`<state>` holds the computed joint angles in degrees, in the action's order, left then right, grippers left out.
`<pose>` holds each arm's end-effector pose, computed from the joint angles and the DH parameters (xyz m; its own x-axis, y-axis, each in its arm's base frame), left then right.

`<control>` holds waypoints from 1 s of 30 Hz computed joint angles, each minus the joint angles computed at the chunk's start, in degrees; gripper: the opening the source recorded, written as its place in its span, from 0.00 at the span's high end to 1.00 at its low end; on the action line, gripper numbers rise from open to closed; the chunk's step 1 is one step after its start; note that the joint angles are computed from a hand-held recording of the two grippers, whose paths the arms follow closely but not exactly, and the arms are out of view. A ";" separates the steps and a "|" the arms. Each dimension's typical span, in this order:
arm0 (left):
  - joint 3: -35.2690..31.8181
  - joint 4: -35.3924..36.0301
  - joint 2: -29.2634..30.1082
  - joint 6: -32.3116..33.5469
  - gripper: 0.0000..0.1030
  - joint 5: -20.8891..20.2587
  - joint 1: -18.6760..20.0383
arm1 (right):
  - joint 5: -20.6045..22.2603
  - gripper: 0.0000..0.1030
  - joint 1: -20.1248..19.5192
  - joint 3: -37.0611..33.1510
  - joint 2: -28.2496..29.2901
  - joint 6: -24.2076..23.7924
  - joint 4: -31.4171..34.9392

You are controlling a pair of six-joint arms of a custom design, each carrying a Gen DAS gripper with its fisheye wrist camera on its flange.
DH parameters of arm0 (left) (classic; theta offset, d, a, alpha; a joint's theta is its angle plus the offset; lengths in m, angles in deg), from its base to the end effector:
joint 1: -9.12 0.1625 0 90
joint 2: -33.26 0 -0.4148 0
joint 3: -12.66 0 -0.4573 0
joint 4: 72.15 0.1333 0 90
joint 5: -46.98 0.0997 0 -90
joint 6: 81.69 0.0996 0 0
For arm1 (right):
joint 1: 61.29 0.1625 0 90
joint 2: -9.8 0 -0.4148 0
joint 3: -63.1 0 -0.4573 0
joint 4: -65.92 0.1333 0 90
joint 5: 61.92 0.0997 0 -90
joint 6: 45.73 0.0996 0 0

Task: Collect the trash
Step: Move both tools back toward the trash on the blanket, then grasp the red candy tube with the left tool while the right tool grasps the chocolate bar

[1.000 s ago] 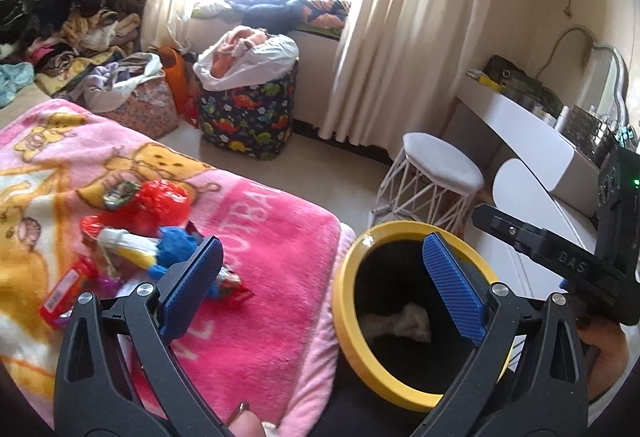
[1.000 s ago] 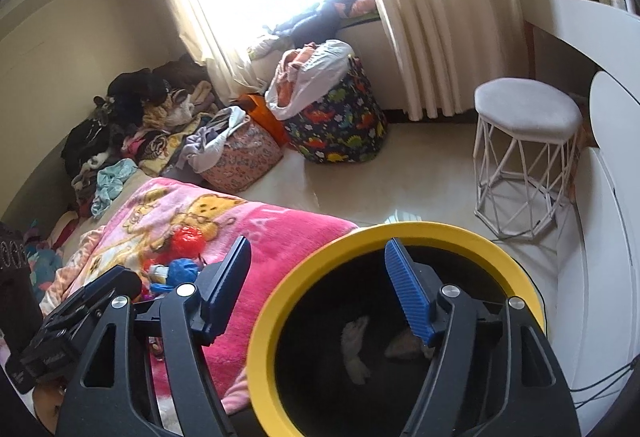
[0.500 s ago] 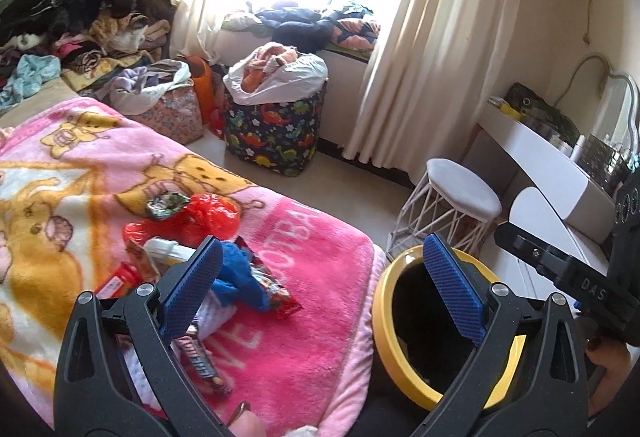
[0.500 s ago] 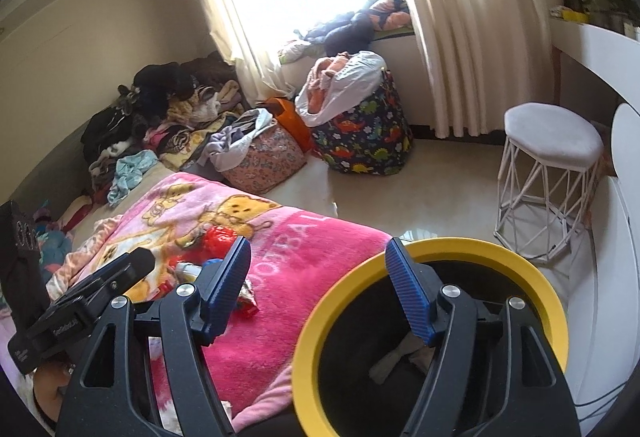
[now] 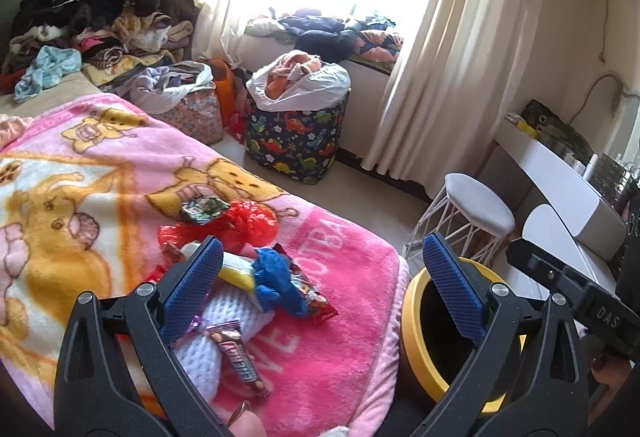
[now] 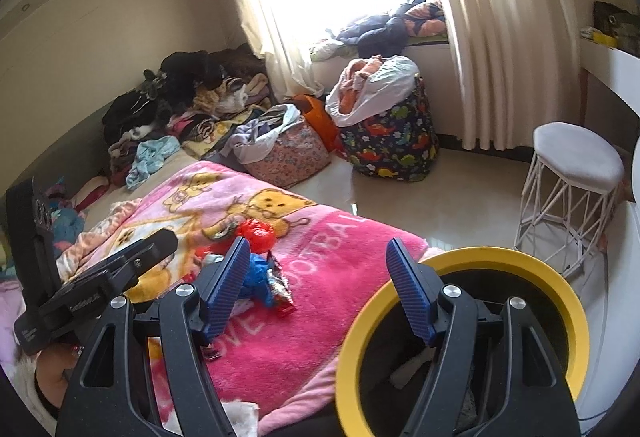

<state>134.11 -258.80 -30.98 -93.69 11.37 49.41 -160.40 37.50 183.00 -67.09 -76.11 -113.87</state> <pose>-0.2747 -0.5138 0.1702 -0.8761 0.0039 -0.4821 0.4160 0.5114 -0.7519 0.2041 -0.5437 0.2597 -0.8045 -0.3810 0.4557 -0.5929 0.5611 -0.5776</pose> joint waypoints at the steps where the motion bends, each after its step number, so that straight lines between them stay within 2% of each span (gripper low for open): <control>1: 0.24 -0.10 -0.32 -0.10 0.11 0.19 0.09 | 0.22 0.34 0.09 0.03 -0.02 -0.16 0.42; 17: 4.27 -0.28 -6.40 -2.28 0.11 5.00 2.41 | 1.07 0.34 2.48 -0.32 3.56 -3.81 5.94; 30: 8.14 5.00 -11.65 -8.20 0.11 7.53 4.82 | 0.15 0.34 3.89 -1.38 7.90 -5.19 10.97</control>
